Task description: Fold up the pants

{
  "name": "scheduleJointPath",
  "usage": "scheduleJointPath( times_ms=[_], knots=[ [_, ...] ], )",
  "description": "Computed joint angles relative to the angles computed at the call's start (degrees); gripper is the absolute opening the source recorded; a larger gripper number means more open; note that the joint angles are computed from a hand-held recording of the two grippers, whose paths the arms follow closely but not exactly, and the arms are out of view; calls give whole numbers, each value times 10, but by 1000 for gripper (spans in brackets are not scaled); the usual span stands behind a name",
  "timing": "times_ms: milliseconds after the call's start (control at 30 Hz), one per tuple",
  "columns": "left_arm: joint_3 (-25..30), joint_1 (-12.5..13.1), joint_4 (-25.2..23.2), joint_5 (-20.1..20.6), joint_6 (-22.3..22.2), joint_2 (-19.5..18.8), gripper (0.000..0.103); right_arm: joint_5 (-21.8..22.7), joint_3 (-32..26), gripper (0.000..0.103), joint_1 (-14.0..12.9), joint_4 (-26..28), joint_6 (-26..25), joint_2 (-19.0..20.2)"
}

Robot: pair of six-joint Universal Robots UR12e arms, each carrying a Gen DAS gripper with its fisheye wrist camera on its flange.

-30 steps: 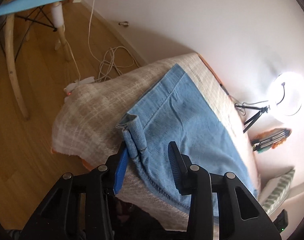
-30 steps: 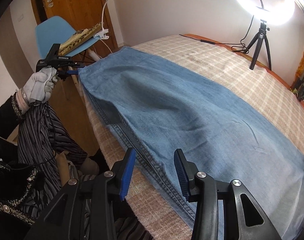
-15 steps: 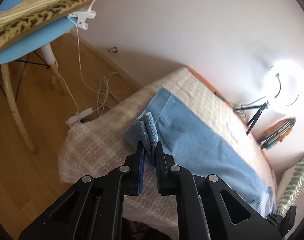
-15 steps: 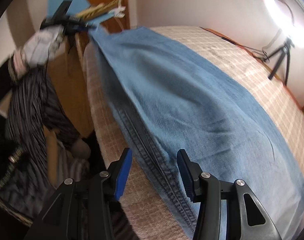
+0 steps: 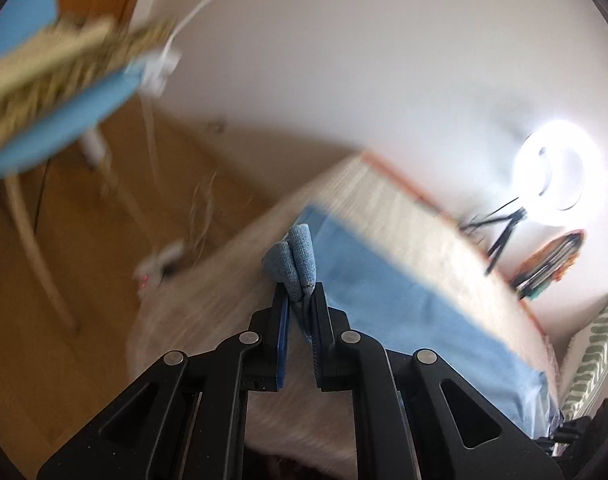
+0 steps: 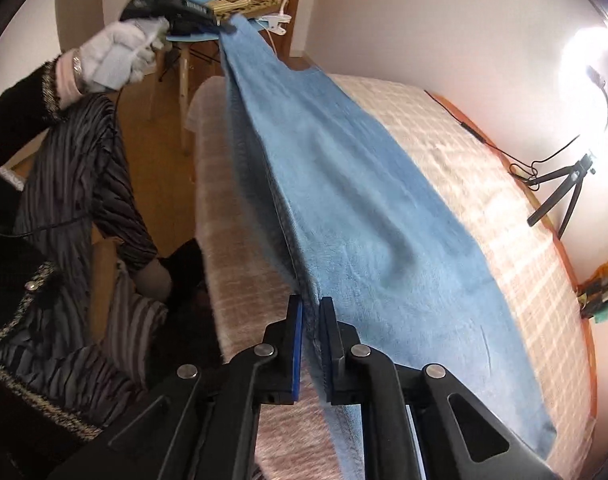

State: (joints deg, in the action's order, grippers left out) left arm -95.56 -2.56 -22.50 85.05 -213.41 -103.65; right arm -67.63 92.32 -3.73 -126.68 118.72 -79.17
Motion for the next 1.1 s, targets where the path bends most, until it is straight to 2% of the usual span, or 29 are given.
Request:
scheduleJointPath(
  times_ms=[100,167,267,333,433,533,667,833,967,1033,1100],
  knots=[
    [-19,8,-8,-23,-31,-3,8,-36,7,4,10,32,-24,8],
    [-21,7,-5,-19,-26,-4,8,-46,11,15,13,36,-33,9],
    [-17,6,6,-17,-16,-4,8,-1,-14,35,4,89,-25,12],
    [-19,4,25,-19,-24,-5,8,47,-29,36,-7,106,5,16],
    [-22,2,48,-27,-27,-3,8,81,-37,39,-14,86,70,21],
    [-11,-7,51,-9,10,-6,8,93,-44,56,-15,63,138,31],
    [15,-26,56,-9,68,-16,8,98,-53,57,-16,41,215,45],
    [43,-57,48,-27,148,-34,8,146,-70,58,-28,33,318,62],
    [55,-80,26,-69,204,-46,8,185,-97,69,-32,35,378,83],
    [58,-85,20,-86,217,-51,8,212,-120,75,-31,53,395,101],
    [59,-86,18,-111,214,-54,8,235,-144,75,-23,73,415,121]
  ],
)
